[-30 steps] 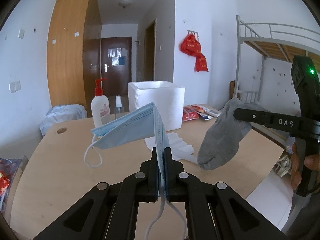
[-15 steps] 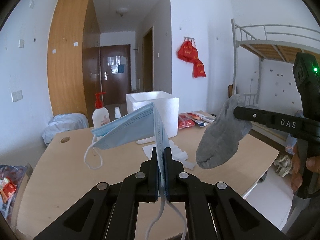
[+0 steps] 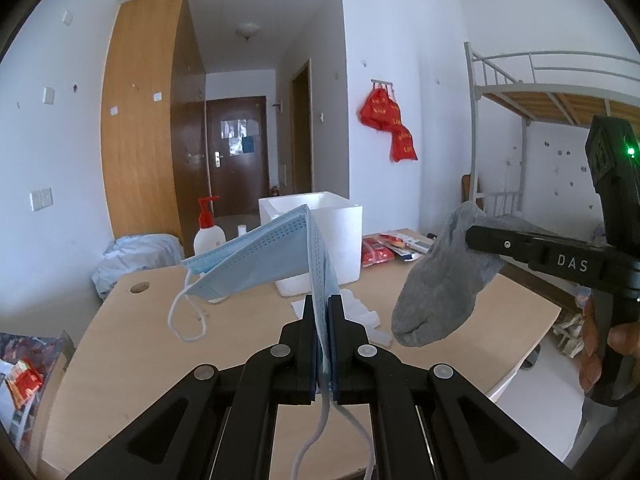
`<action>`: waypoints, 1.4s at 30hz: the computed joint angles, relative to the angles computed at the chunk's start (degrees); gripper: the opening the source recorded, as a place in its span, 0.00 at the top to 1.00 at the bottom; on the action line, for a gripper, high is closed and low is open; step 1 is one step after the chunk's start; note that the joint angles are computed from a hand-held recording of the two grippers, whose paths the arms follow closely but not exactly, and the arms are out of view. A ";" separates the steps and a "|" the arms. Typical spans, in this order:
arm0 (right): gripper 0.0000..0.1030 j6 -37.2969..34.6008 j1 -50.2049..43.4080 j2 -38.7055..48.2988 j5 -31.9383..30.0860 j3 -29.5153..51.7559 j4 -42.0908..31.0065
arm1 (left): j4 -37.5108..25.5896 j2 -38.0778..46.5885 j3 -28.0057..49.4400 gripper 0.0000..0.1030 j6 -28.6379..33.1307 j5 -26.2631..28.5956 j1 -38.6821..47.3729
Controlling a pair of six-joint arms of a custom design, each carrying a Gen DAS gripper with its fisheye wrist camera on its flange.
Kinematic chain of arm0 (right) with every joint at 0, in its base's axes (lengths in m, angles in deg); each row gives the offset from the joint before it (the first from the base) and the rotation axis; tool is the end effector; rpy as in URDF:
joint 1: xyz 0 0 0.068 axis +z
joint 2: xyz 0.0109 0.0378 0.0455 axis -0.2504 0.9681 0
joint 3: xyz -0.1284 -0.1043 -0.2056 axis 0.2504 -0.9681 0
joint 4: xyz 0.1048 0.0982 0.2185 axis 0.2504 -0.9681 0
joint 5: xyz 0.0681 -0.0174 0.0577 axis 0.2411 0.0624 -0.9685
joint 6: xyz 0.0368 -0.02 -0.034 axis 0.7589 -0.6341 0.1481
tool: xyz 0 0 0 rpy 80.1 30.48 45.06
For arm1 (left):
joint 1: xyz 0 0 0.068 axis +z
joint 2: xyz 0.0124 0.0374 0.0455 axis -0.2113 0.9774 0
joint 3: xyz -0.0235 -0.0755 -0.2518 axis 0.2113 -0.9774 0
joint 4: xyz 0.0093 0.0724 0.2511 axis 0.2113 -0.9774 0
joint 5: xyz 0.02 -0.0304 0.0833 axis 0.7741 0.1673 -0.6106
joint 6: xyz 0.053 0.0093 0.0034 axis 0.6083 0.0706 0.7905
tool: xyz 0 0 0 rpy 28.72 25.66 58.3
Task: Organize soft objects
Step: 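Carry the mask and sock with both grippers over the white foam box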
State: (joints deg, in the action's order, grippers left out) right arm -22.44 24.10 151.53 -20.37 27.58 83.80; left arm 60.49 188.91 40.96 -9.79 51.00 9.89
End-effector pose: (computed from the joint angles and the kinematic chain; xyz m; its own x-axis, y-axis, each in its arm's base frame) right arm 0.2142 0.1462 0.0943 -0.3656 0.1613 -0.9167 0.0188 0.9859 0.1660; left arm 0.2773 0.0813 0.0760 -0.2539 0.2186 -0.9422 0.6145 0.7888 0.0174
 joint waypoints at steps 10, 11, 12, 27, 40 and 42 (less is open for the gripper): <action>0.89 -1.43 -1.41 -0.76 -0.66 0.87 -0.57 | 0.52 -0.77 0.56 0.95 -1.99 -0.97 -1.33; 0.89 -1.72 -1.65 -1.08 -0.81 0.99 -0.86 | 0.55 -0.93 0.69 0.95 -2.36 -1.09 -1.44; 0.89 -1.99 -1.90 -1.61 -1.00 1.12 -1.38 | 0.71 -1.14 0.70 0.95 -2.70 -1.37 -1.71; 0.89 -5.17 -5.47 -3.40 -4.00 4.49 -4.78 | -1.77 -1.66 3.90 0.95 -4.83 -4.16 -4.91; 0.89 -8.32 -9.58 -4.52 -7.12 9.84 -9.46 | -4.24 -1.67 9.89 0.95 -9.16 -7.05 -8.38; 0.89 -8.66 -10.24 -4.53 -7.56 10.88 -10.31 | -4.77 -1.54 10.58 0.95 -9.15 -7.14 -8.65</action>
